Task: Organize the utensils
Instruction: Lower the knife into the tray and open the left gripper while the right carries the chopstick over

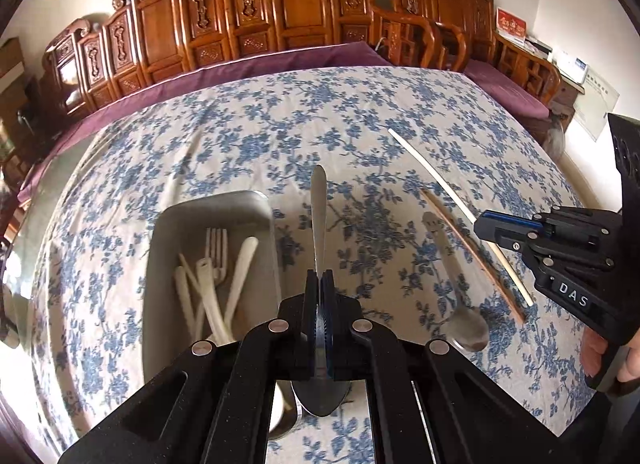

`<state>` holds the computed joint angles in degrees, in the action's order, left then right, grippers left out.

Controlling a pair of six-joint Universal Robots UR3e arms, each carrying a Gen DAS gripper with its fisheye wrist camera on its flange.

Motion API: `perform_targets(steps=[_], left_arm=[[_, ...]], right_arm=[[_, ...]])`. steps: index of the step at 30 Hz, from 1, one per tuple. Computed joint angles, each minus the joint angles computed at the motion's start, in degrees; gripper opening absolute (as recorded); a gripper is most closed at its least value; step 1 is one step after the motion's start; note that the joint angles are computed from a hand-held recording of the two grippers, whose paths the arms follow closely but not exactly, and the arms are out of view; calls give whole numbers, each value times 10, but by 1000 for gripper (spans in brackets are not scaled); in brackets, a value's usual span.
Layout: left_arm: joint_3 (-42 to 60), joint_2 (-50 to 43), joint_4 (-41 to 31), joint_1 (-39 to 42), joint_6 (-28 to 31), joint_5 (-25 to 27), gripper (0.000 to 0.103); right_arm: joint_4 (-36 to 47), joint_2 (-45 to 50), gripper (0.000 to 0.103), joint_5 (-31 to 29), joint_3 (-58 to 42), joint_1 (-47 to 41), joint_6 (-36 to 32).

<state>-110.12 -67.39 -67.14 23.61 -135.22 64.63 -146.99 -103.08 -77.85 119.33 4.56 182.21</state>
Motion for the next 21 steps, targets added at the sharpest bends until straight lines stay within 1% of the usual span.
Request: perform_targets(steps=[4,8,17,21], left_arm=[[0,3,-14,41,28,-14,2],[-7,-4,-8,71,49,-18,2],[-32,-53,43,112,69,-18,2],[-39,-77,66,118,68,-15,2]], right_arm=[[-7,10,6,-7,-6,21,8],[-12,18,6,-10,-8,31,16],[-33,50,6,-25,-15,60,32],[-39,69,6,-37,-24,74,36]])
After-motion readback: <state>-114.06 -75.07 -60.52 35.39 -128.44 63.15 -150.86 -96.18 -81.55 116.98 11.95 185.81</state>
